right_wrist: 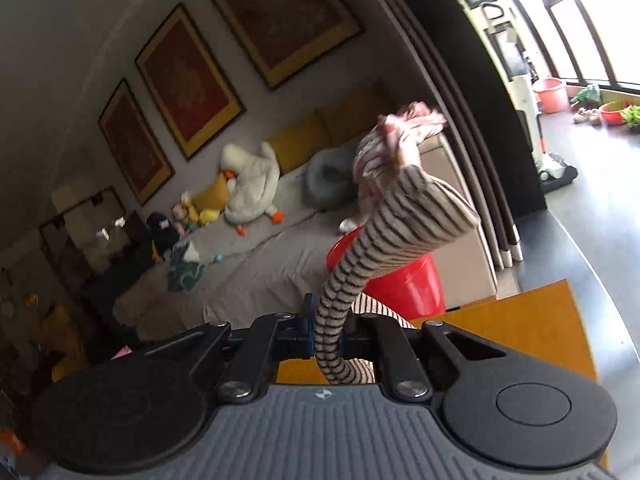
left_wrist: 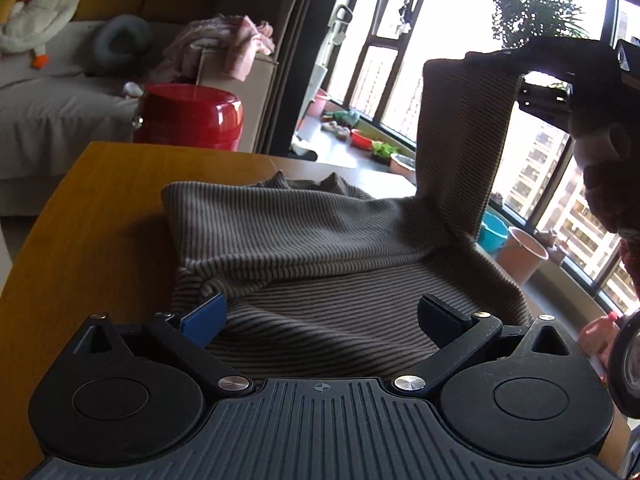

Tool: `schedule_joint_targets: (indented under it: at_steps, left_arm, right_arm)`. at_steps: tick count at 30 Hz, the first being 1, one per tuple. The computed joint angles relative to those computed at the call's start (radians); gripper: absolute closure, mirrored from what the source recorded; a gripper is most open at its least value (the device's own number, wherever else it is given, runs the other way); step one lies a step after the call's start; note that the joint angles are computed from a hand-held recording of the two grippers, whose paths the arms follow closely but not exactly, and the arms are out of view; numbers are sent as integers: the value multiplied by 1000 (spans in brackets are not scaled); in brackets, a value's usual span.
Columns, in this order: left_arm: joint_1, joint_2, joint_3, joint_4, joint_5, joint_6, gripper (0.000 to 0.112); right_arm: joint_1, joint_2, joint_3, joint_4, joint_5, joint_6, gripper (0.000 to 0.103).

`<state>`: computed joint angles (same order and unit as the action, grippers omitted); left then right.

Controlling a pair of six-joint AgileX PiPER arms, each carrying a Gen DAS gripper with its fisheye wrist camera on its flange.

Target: Fold clothes

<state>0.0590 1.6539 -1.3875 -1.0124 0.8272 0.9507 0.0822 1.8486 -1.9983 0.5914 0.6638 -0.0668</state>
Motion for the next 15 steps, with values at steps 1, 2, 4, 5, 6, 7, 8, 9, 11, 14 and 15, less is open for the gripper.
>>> schedule_joint_targets:
  at_steps: [1, 2, 4, 5, 6, 7, 8, 9, 11, 14, 15]
  left_arm:
    - [24, -5, 6, -17, 13, 5, 9]
    - [46, -6, 8, -32, 28, 6, 9]
    - [83, -6, 8, -52, 53, 5, 9]
    - [94, -8, 12, -57, 56, 8, 9]
    - [103, -10, 16, -61, 59, 13, 9]
    - [110, -10, 20, -64, 63, 19, 9]
    - [116, -11, 22, -66, 68, 23, 9]
    - [120, -10, 24, -69, 73, 26, 9]
    - [125, -6, 26, -76, 81, 31, 9]
    - [119, 12, 3, -80, 90, 15, 9]
    - [116, 22, -12, -81, 96, 7, 9]
  right_arm:
    - [43, 40, -58, -58, 33, 49, 90]
    - [81, 82, -120, -113, 69, 96, 88]
    - [145, 167, -245, -196, 149, 170, 83]
    - [171, 203, -295, -220, 184, 194, 80]
    - [196, 244, -356, -243, 226, 218, 76]
    - [214, 270, -388, -250, 251, 235, 74]
    - [225, 275, -383, -244, 254, 237, 72]
    - [235, 276, -367, -234, 249, 234, 68]
    - [238, 232, -263, -177, 196, 185, 63]
    - [207, 140, -87, -60, 105, 67, 53]
    - [199, 109, -34, -44, 73, 49, 49]
